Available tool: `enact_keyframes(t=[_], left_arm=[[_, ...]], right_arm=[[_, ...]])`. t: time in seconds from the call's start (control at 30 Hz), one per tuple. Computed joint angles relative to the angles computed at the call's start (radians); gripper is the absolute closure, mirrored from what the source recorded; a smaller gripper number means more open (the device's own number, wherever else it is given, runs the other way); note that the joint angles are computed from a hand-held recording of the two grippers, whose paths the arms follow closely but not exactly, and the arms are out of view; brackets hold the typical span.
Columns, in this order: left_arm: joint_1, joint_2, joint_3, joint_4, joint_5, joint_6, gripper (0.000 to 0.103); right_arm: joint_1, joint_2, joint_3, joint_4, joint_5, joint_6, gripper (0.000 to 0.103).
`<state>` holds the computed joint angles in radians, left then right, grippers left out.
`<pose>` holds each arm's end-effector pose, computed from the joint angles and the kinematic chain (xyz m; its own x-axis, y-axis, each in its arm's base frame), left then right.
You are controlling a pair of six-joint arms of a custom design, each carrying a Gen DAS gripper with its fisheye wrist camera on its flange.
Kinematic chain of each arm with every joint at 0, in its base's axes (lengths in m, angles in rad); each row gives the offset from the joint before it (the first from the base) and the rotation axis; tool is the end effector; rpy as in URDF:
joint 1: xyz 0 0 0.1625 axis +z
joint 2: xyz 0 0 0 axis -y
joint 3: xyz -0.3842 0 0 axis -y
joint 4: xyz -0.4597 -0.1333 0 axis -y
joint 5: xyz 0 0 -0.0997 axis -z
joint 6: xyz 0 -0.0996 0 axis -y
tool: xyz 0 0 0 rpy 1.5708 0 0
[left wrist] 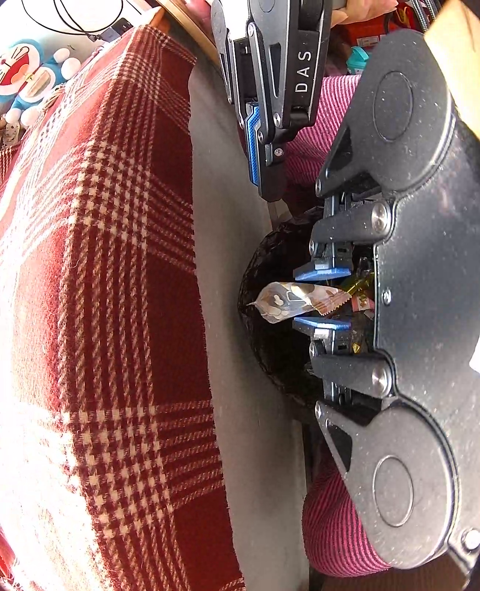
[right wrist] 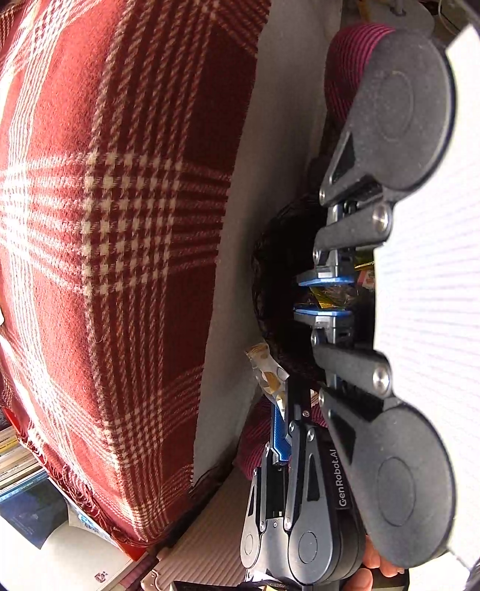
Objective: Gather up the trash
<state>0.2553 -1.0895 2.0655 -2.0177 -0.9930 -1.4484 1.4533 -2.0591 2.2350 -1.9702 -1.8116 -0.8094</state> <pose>-0.4165 -0.3027 0.0000 -0.8223 -0.1089 -0.5585 0.1568 0.9002 -0.4063 0.0630 -0.4012 0.3491 -0.7439 -0.5862 0.3209 -0.6148 0.7885 0.0154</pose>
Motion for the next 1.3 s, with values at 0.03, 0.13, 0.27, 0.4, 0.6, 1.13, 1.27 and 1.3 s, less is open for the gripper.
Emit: enact_keyframes(t=[0.03, 0.13, 0.27, 0.4, 0.6, 1.13, 1.27, 1.3], left_arm=[[-0.002, -0.001, 0.000, 0.000, 0.002, 0.002, 0.071], [-0.011, -0.003, -0.002, 0.011, 0.017, 0.007, 0.060], [-0.016, -0.004, -0.014, 0.039, 0.037, 0.006, 0.054], [-0.015, -0.012, -0.018, 0.043, 0.048, -0.002, 0.052], [-0.028, -0.037, -0.026, 0.084, 0.109, -0.023, 0.051], [0.083, -0.133, -0.132, 0.240, 0.470, -0.093, 0.039], [0.162, -0.112, -0.172, 0.215, 0.543, -0.058, 0.041], [0.182, -0.101, -0.187, 0.216, 0.556, -0.049, 0.041]], right_arm=[[-0.001, 0.000, 0.000, -0.001, 0.001, 0.000, 0.073], [-0.002, 0.000, -0.004, 0.000, 0.009, 0.001, 0.062], [0.002, 0.002, -0.009, -0.008, 0.022, -0.002, 0.057], [0.008, 0.010, -0.020, -0.013, 0.037, -0.001, 0.052], [0.022, 0.019, -0.043, -0.017, 0.069, -0.006, 0.045], [0.181, 0.175, -0.167, -0.326, 0.158, -0.113, 0.028], [0.217, 0.294, -0.223, -0.460, 0.139, -0.137, 0.028], [0.224, 0.320, -0.233, -0.491, 0.133, -0.148, 0.028]])
